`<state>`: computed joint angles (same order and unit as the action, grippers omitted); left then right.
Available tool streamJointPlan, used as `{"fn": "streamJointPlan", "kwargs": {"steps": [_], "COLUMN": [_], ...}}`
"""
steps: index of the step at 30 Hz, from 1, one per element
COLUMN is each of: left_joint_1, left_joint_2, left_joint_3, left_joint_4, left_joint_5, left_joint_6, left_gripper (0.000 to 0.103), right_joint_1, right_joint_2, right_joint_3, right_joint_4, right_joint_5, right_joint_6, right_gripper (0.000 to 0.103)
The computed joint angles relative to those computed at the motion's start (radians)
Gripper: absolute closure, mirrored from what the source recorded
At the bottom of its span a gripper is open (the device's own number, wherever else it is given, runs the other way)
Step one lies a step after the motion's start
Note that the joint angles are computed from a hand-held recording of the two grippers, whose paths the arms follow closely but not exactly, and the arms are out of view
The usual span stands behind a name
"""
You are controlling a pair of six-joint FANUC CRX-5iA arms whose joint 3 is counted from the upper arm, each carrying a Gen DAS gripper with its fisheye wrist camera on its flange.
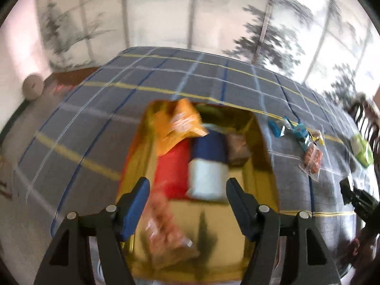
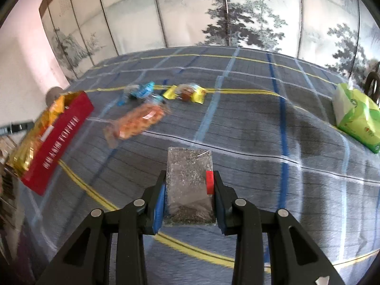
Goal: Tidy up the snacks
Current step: 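Carry the silver foil pack into the gold tin and open the right gripper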
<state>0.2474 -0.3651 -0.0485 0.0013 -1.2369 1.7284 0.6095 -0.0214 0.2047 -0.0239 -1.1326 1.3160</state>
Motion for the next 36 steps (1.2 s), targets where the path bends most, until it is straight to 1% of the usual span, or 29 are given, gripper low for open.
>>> {"fn": "streamJointPlan", "kwargs": {"steps": [2, 3, 5, 7, 9, 11, 13, 16, 19, 22, 23, 24, 25, 26, 28, 30, 32, 35, 36], "left_joint_1": [0.031, 0.027, -0.039, -0.147, -0.208, -0.243, -0.237, -0.169, -0.131, -0.064, -0.052, -0.06, -0.06, -0.042, -0.014, -0.011, 0.008, 0.006, 0.0], "left_joint_2": [-0.036, -0.051, -0.082, -0.092, -0.093, -0.108, -0.121, -0.145, -0.153, -0.175, -0.18, -0.183, -0.187, -0.196, -0.206, -0.211, -0.214, -0.213, -0.212], "left_joint_3": [-0.026, -0.028, -0.014, 0.014, 0.028, 0.027, 0.022, 0.004, 0.002, -0.019, -0.023, -0.021, -0.022, -0.031, -0.038, -0.039, -0.043, -0.042, -0.04], "left_joint_4": [0.012, -0.016, -0.152, -0.313, -0.387, -0.42, -0.416, -0.343, -0.325, -0.268, -0.262, -0.284, -0.292, -0.275, -0.254, -0.267, -0.253, -0.268, -0.275], "left_joint_5": [-0.016, -0.03, -0.046, -0.084, -0.113, -0.127, -0.129, -0.117, -0.123, -0.108, -0.107, -0.111, -0.109, -0.102, -0.097, -0.097, -0.097, -0.102, -0.108], "left_joint_6": [-0.003, 0.011, 0.083, 0.147, 0.168, 0.167, 0.154, 0.117, 0.122, 0.097, 0.093, 0.108, 0.113, 0.099, 0.081, 0.082, 0.061, 0.066, 0.07], "left_gripper": [0.035, 0.035, 0.035, 0.035, 0.035, 0.035, 0.035, 0.035, 0.035, 0.035, 0.035, 0.035, 0.035, 0.035, 0.035, 0.035, 0.035, 0.035, 0.035], "right_joint_1": [0.022, 0.033, 0.056, 0.082, 0.108, 0.135, 0.149, 0.185, 0.22, 0.233, 0.236, 0.24, 0.243, 0.251, 0.265, 0.275, 0.288, 0.303, 0.308], "right_joint_2": [0.005, 0.01, 0.023, 0.04, 0.063, 0.094, 0.125, 0.188, 0.264, 0.349, 0.374, 0.401, 0.436, 0.472, 0.523, 0.573, 0.619, 0.678, 0.696], "right_joint_3": [0.021, 0.037, 0.076, 0.121, 0.167, 0.223, 0.274, 0.36, 0.453, 0.556, 0.587, 0.622, 0.669, 0.717, 0.784, 0.854, 0.922, 1.024, 1.056], "right_joint_4": [-0.01, -0.024, -0.057, -0.098, -0.134, -0.181, -0.232, -0.281, -0.302, -0.335, -0.336, -0.34, -0.342, -0.333, -0.312, -0.297, -0.276, -0.239, -0.228], "right_joint_5": [-0.003, -0.004, -0.008, -0.011, -0.018, -0.027, -0.04, -0.068, -0.113, -0.17, -0.185, -0.203, -0.232, -0.263, -0.296, -0.339, -0.374, -0.415, -0.429], "right_joint_6": [0.01, 0.017, 0.038, 0.061, 0.085, 0.105, 0.12, 0.152, 0.161, 0.143, 0.134, 0.125, 0.11, 0.092, 0.073, 0.06, 0.042, 0.02, 0.014], "right_gripper": [0.071, 0.071, 0.071, 0.071, 0.071, 0.071, 0.071, 0.071, 0.071, 0.071, 0.071, 0.071, 0.071, 0.071, 0.071, 0.07, 0.07, 0.07, 0.068]}}
